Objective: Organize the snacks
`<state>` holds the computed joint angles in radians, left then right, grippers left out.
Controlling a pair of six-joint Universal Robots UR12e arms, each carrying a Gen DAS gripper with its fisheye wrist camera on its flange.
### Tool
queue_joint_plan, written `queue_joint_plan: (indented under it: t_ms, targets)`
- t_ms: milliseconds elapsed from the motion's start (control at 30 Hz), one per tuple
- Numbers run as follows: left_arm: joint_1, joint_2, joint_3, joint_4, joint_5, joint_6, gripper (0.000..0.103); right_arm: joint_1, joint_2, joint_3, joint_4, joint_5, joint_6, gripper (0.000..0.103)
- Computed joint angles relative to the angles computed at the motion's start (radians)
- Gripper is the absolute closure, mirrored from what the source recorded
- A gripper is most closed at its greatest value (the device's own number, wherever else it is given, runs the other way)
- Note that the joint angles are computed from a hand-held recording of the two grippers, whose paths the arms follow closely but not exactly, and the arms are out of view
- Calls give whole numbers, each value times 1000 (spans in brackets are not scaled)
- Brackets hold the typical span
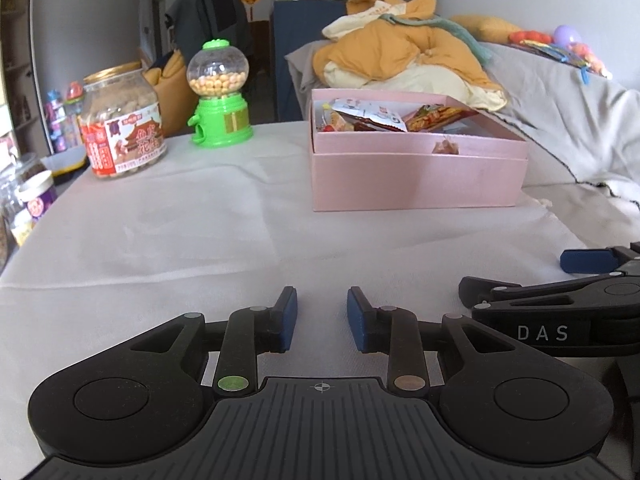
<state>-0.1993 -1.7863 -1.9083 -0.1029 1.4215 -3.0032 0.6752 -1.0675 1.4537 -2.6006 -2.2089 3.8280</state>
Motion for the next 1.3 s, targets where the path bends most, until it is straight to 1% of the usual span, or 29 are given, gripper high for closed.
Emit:
queue_joint_plan:
  t_ms: [100, 333, 1300]
  targets:
    - [-5, 0, 0, 3, 14, 11, 71, 0, 1, 1, -3, 0, 1, 0]
    - [4, 2, -1, -2, -9, -3, 71, 0, 1, 1, -3, 1, 1, 0]
    - [4, 2, -1, -2, -9, -3, 71, 1, 0, 2, -4, 0, 1, 0]
